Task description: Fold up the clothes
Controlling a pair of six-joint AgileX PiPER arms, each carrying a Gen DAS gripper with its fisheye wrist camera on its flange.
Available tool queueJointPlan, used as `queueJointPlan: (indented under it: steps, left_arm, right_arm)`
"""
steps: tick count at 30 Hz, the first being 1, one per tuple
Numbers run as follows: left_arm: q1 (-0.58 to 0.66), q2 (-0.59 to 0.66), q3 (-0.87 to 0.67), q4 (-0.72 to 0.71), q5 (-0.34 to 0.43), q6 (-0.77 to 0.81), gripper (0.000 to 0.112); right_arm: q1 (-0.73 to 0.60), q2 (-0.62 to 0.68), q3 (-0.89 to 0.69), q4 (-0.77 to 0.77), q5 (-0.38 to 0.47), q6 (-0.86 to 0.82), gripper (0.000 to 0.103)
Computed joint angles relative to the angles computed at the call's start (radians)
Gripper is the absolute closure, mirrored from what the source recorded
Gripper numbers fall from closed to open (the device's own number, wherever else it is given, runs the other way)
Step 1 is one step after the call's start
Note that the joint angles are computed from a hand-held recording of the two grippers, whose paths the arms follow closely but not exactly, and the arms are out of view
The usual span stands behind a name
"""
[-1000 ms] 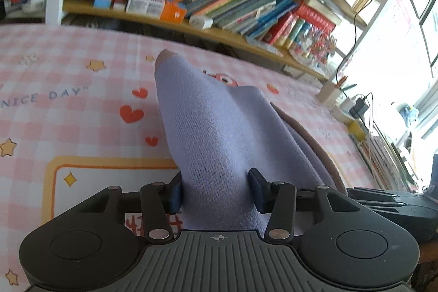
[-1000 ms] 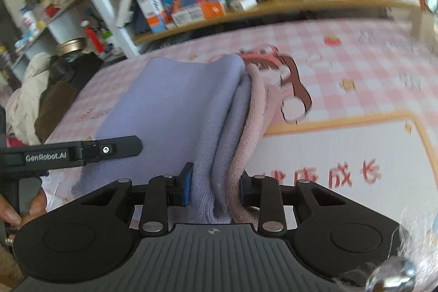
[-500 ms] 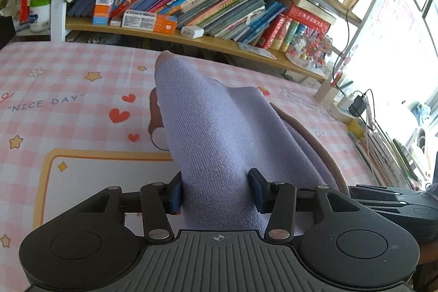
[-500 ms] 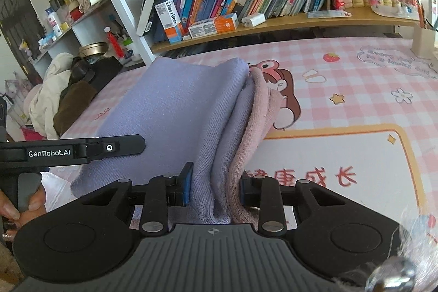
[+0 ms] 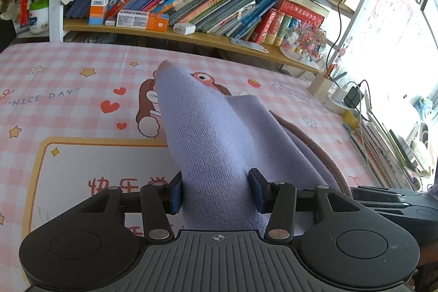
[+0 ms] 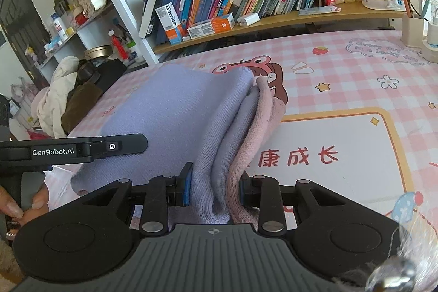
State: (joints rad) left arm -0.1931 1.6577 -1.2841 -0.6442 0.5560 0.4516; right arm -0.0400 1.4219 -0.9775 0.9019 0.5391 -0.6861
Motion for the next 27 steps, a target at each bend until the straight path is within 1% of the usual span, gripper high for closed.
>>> queueJointPlan:
  steps: [3, 7, 13, 16, 19, 22, 27]
  left_arm:
    - [-0.011, -0.012, 0.013, 0.01, -0.013, -0.014, 0.065]
    - [-0.014, -0.01, 0.011, -0.016, -0.02, 0.013, 0.065]
    - [0.005, 0.015, -0.015, -0.079, -0.005, 0.094, 0.065]
    - [0.035, 0.033, -0.035, -0.121, 0.013, 0.153, 0.065]
    - [0.087, 0.063, -0.074, -0.169, 0.054, 0.221, 0.065]
    - [0.14, 0.101, -0.127, -0.206, 0.104, 0.277, 0.065]
    - [0.228, 0.186, -0.255, -0.232, 0.205, 0.339, 0.065]
  right_arm:
    - [-0.012, -0.011, 0.013, 0.017, 0.007, -0.025, 0.075]
    - [-0.016, -0.025, 0.019, 0.011, 0.001, -0.03, 0.075]
    - [-0.002, -0.025, 0.004, -0.04, -0.023, 0.021, 0.075]
    - [0.03, -0.009, -0.016, -0.075, -0.053, 0.069, 0.075]
    - [0.08, 0.019, -0.047, -0.128, -0.093, 0.142, 0.075]
    - [0.14, 0.055, -0.093, -0.222, -0.134, 0.257, 0.075]
    - [0.249, 0.136, -0.188, -0.46, -0.196, 0.546, 0.075]
